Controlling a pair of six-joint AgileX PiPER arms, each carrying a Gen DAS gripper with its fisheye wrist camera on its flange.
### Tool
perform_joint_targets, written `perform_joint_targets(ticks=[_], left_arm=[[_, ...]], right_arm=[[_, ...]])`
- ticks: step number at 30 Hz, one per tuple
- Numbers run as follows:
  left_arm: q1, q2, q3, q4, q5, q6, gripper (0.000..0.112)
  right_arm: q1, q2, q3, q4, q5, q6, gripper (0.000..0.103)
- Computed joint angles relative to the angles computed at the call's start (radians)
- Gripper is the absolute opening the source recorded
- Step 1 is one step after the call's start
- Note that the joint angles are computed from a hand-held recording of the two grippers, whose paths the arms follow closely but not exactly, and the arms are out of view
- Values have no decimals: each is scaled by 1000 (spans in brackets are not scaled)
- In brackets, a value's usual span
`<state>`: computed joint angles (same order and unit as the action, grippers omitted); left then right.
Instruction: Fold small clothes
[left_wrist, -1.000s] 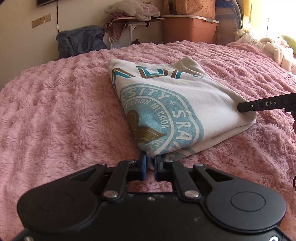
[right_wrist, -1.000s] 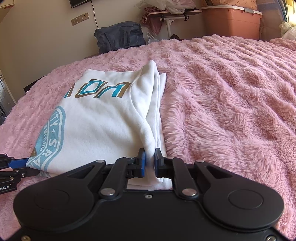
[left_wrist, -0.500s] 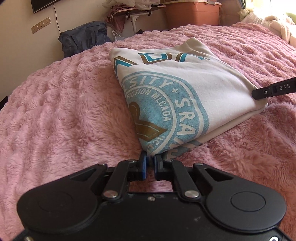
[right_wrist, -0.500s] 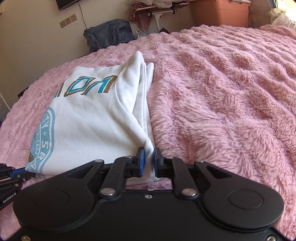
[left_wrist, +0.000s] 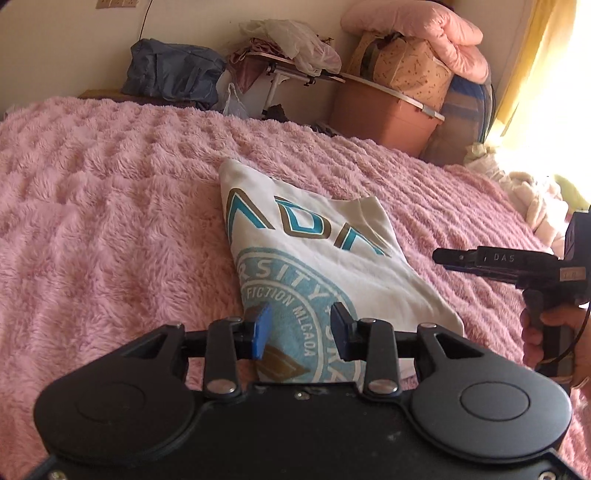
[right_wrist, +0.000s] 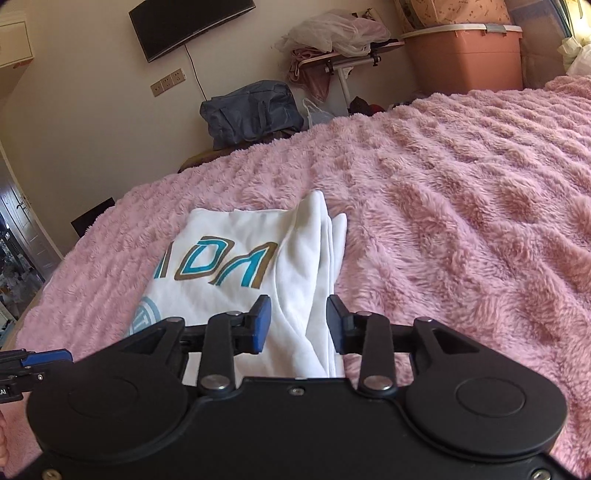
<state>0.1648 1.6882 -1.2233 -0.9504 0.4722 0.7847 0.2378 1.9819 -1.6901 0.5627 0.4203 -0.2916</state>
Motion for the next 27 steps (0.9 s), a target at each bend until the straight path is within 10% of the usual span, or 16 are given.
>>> perform_joint_targets(ticks=[11, 13, 20, 27], left_arm=[[-23, 134, -82, -8, 18, -44, 36], [-20, 127, -73, -17, 22, -28, 38], [16, 134, -96, -126, 105, 72, 39], [7, 203, -137, -35, 156, -29, 40]], right_arm=[[-1, 441, -710, -187, 353, 302, 32], [-3, 450, -715, -165, 347, 285, 9], [15, 335, -565, -228, 232, 256, 5], [23, 425, -660, -355, 334, 391, 4]])
